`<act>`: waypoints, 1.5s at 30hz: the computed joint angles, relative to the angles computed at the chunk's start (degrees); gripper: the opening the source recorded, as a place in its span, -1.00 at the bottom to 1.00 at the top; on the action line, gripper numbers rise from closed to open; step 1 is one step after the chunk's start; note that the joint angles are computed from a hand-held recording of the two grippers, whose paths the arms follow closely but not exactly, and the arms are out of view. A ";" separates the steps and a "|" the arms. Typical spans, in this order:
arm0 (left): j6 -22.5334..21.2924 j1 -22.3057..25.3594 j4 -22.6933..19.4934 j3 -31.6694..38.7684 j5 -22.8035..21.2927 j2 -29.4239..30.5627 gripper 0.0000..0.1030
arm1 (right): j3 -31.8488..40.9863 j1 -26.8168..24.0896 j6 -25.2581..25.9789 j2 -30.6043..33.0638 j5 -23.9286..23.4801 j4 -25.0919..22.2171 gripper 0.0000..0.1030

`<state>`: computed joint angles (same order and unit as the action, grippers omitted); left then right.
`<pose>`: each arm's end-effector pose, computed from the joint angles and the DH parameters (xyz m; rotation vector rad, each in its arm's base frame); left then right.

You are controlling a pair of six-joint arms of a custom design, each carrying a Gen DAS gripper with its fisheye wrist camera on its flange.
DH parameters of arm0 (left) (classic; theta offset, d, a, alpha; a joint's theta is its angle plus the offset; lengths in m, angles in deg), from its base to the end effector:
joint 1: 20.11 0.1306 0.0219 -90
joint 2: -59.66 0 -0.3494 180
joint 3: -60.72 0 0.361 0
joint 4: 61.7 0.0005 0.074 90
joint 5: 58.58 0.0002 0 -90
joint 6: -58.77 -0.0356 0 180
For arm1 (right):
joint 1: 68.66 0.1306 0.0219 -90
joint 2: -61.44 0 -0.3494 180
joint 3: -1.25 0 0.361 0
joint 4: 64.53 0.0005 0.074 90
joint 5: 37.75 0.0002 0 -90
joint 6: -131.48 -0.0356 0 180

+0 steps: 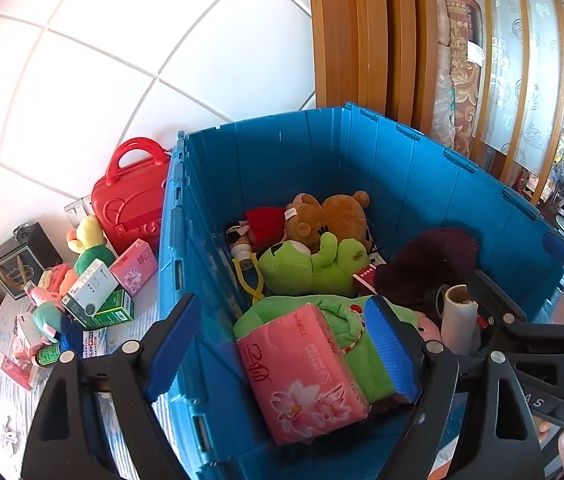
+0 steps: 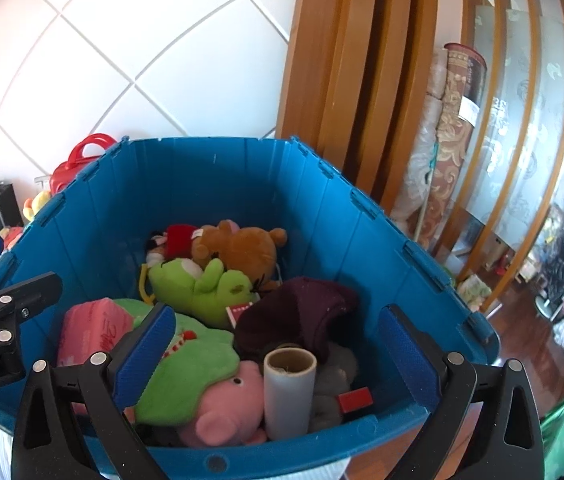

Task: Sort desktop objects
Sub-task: 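Open both tools to drop tissue pack and green jar into bin, then move both empty tools back to the pile on the bed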

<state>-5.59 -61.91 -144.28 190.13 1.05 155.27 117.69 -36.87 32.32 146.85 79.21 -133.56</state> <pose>0.3284 -0.2702 0.6003 0.0895 2.2756 0.0385 0.3373 0.1895 0.5997 -0.1745 2.1468 -0.1154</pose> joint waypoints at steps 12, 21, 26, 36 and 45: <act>0.14 -0.57 3.67 -7.63 -1.32 -7.22 0.62 | 0.01 2.98 -2.50 -0.82 2.14 -1.61 0.99; -1.13 2.92 6.81 -17.77 -2.41 -18.21 0.62 | 1.48 11.23 -4.65 -0.81 5.74 0.13 1.00; -2.13 9.68 7.87 -23.81 0.36 -25.07 0.62 | 4.83 17.32 -4.04 1.98 6.97 3.67 1.00; -9.68 36.28 8.48 -36.06 13.85 -36.52 0.62 | 18.78 26.92 -2.49 15.53 4.03 3.58 1.00; -23.23 65.16 12.01 -47.66 31.03 -40.63 0.62 | 37.63 30.13 -4.92 34.08 -3.96 -5.03 1.00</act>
<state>-28.82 3.25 -132.28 142.47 32.07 114.63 155.32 -6.74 27.39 180.93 75.25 -138.58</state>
